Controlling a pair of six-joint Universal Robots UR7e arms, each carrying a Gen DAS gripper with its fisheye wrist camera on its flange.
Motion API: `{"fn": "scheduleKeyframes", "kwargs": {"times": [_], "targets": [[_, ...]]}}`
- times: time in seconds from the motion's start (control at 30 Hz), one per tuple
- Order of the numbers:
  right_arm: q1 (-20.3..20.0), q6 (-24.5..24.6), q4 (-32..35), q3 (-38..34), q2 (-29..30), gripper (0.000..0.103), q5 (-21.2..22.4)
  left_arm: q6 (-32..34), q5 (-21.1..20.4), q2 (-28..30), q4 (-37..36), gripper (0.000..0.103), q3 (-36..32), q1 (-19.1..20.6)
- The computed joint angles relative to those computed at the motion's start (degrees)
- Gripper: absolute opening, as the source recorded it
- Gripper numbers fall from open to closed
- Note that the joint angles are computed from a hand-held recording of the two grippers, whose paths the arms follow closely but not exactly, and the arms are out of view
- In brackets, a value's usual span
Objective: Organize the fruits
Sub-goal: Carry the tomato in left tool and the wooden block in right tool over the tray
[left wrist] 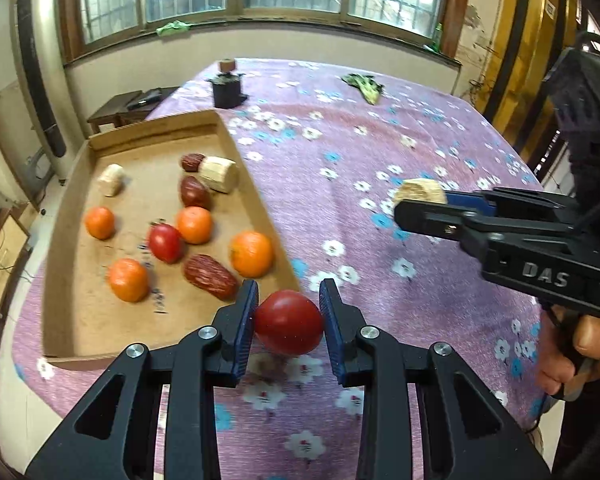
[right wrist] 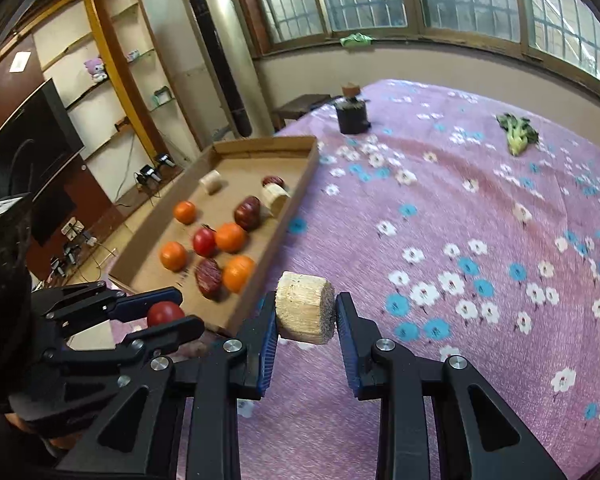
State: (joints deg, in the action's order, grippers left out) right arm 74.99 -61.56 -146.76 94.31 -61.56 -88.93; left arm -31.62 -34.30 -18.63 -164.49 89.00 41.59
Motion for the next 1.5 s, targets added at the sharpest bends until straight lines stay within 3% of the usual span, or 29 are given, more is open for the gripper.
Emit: {"fn": "scheduleKeyframes", "kwargs": {"times": [0.3, 0.8, 1.5], "targets": [[1.5, -0.5, 1.1, 1.4, -1.0, 0.028, 2.0, -3.0, 4.2, -2.3, 0.9, 0.029, 2.8, 0.0], [3.2, -1.1, 2.2, 1.5, 0.2, 0.028, 1.7, -5.3, 6.4, -4.4, 1.4, 0.029, 4.9, 0.7], [6.7, 3.3, 4.9, -6.3, 8.4, 0.028, 1.0, -4.5, 9.0, -9.3, -3.4, 0.029, 7.3, 5.0]]}}
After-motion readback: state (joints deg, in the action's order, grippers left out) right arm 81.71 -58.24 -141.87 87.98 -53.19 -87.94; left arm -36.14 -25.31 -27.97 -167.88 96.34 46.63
